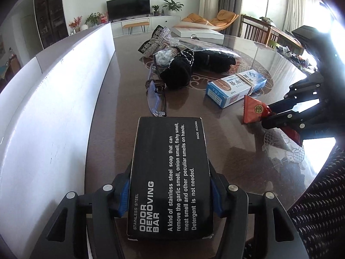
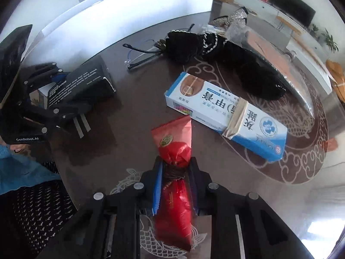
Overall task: Organize objects
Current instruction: 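Carry the black box with the left tool while the right tool carries the red packet to the bin, then open both tools to drop the box and packet into the bin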
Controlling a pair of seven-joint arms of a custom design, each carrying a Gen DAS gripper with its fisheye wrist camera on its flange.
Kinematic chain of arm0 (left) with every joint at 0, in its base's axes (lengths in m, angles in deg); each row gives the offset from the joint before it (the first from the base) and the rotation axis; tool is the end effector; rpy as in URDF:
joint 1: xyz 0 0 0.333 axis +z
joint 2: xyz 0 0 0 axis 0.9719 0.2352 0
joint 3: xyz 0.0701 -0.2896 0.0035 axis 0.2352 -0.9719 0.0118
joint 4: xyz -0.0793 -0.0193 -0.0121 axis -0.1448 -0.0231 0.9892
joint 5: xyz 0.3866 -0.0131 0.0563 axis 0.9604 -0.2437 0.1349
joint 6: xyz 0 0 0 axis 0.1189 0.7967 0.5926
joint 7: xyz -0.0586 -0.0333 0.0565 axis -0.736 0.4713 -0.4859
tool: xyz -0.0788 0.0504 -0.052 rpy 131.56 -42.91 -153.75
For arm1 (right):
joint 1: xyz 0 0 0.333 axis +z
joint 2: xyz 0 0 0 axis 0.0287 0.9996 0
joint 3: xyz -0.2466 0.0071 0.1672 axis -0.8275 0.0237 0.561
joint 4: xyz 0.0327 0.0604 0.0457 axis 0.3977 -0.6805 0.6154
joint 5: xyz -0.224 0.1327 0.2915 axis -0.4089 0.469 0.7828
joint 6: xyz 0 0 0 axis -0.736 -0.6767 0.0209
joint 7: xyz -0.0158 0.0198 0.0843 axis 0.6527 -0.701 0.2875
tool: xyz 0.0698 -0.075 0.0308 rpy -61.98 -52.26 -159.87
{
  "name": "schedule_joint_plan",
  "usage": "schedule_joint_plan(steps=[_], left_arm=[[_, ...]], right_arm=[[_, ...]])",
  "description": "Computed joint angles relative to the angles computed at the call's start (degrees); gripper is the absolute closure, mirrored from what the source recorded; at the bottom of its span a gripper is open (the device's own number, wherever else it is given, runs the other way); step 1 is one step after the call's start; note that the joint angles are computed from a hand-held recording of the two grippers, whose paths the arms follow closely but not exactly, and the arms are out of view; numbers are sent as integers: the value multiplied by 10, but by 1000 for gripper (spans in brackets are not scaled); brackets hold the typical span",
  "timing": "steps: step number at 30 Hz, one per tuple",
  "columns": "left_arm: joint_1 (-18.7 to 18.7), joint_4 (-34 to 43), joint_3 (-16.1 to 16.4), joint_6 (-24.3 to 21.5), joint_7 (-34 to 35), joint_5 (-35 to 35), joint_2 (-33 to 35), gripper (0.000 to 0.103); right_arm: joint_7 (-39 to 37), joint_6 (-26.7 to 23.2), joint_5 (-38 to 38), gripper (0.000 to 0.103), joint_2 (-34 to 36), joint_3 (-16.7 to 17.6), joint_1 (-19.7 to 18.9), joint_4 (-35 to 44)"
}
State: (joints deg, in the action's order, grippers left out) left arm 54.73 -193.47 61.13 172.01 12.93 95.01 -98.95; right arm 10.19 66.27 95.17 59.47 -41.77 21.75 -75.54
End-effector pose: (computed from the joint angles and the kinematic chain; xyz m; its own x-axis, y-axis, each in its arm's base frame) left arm 0.3816 -0.3583 0.4394 0.0447 -0.9986 0.0288 -0.7943 -0.0530 -0.6052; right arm 0.5319 0.2669 0.4499 0.8751 -0.4837 0.0163 -0.4444 -0.8163 -0.3691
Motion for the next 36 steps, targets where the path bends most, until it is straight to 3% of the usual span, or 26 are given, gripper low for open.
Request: schedule_joint_plan(steps=[6, 10, 14, 17, 22, 23, 24, 25, 26, 31, 33, 36], left_arm=[[9, -18, -4, 45, -44, 14, -61, 46], [27, -50, -1, 42, -55, -1, -159, 46], [49, -87, 4, -46, -26, -27, -269, 46], [70, -110, 14, -130, 11, -45, -321, 46], [86, -151, 56, -192, 62, -102, -343, 44], [94, -152, 53, -207, 59, -110, -340, 43], [100, -150, 48, -223, 55, -114, -335, 31], [106, -145, 41, -238, 52, -116, -327, 17], [110, -140, 32, -251, 45, -112, -320, 12], [108, -135, 5, -243, 1, -74, -310, 10], [105, -133, 0, -209, -23, -56, -310, 10], [102, -103, -16, -157, -48, -30, -281, 10]], right_arm=[[66, 53, 73, 80, -64, -6, -4, -85], [59, 46, 185, 80, -82, -6, 10, -56], [55, 25, 310, 80, -27, 12, 37, 53], [75, 9, 356, 80, 46, 44, 59, 155], [159, 21, 255, 77, 186, 78, 123, 313], [187, 13, 224, 69, 211, 76, 137, 341], [211, 4, 204, 45, 234, 77, 143, 363], [230, -3, 197, 31, 238, 73, 148, 364], [243, 9, 188, 16, 239, 76, 146, 354], [256, 143, 125, 14, 150, 54, 142, 195], [256, 209, 110, 5, 104, 49, 131, 115], [315, 302, 31, 2, 46, 19, 127, 4]])
